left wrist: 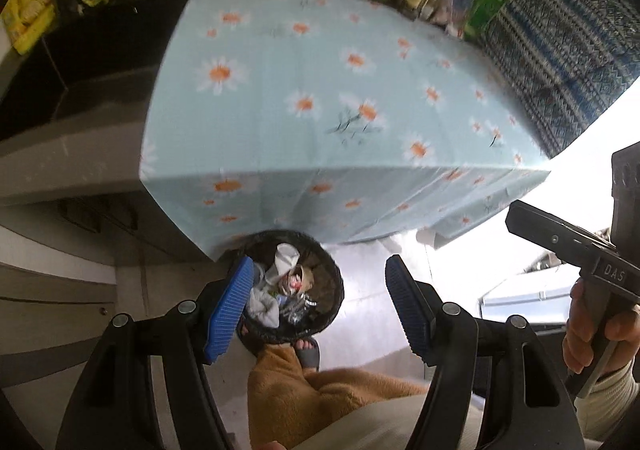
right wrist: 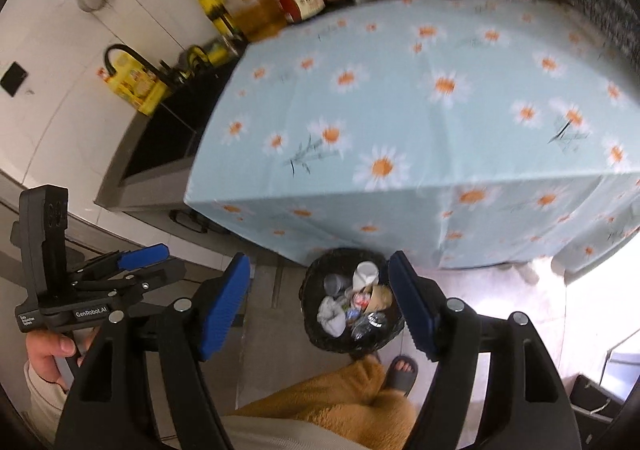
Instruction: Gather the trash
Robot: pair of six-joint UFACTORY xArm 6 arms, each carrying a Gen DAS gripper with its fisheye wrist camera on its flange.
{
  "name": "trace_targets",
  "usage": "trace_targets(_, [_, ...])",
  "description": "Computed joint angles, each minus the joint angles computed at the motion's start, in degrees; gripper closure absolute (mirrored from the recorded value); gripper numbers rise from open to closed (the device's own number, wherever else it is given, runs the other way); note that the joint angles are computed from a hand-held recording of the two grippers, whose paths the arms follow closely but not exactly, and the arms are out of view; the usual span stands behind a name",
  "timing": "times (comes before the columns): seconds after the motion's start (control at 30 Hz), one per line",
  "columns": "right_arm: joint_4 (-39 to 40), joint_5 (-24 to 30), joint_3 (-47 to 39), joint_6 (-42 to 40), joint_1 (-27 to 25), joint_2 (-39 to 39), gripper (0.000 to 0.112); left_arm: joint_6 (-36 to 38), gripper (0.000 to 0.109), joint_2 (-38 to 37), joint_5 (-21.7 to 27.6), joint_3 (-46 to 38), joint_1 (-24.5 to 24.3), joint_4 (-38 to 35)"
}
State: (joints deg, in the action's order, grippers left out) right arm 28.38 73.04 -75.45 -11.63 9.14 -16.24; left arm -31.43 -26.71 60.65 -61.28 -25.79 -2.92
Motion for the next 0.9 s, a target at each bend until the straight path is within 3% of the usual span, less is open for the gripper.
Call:
trace_targets(0.1, [1.85, 0.97, -1.60, -2.36, -2.43, -1.18, 0.032, -4.58, 0.042, 0.28, 1.19, -3.09, -3.33, 4.91])
trace_targets(0.43, [7.01, 5.41, -5.28, -10.35, -10.54, -3.97, 0.031, -17.93, 0.036, 1.20, 5.37, -10.03, -13.26, 19.09])
trace_targets(0.57, [8.66, 6.14, -6.26, -12.33, -12.82, -4.70, 0.029, -19.46, 0.036, 2.44, 7.43, -13.70, -15.76, 22.43])
trace_targets(0.63, [9.34, 6.23, -7.01, -13.03, -13.87, -4.82, 0.028, -20.01, 0.026, 3.19, 8.15, -15.52, -16.61, 23.61])
trace_targets(0.73, [10.26, 6.03, -8.01, -13.33, -15.08, -4.96, 0.018, -20.76, 0.024, 4.66, 9.64, -18.66, -18.00, 25.63])
trace_targets(0.9, [10.58, 4.76, -8.89, -13.78, -15.85, -5.56, 0.014, -19.66, 0.012, 6.58, 10.45, -22.31, -19.04, 27.24])
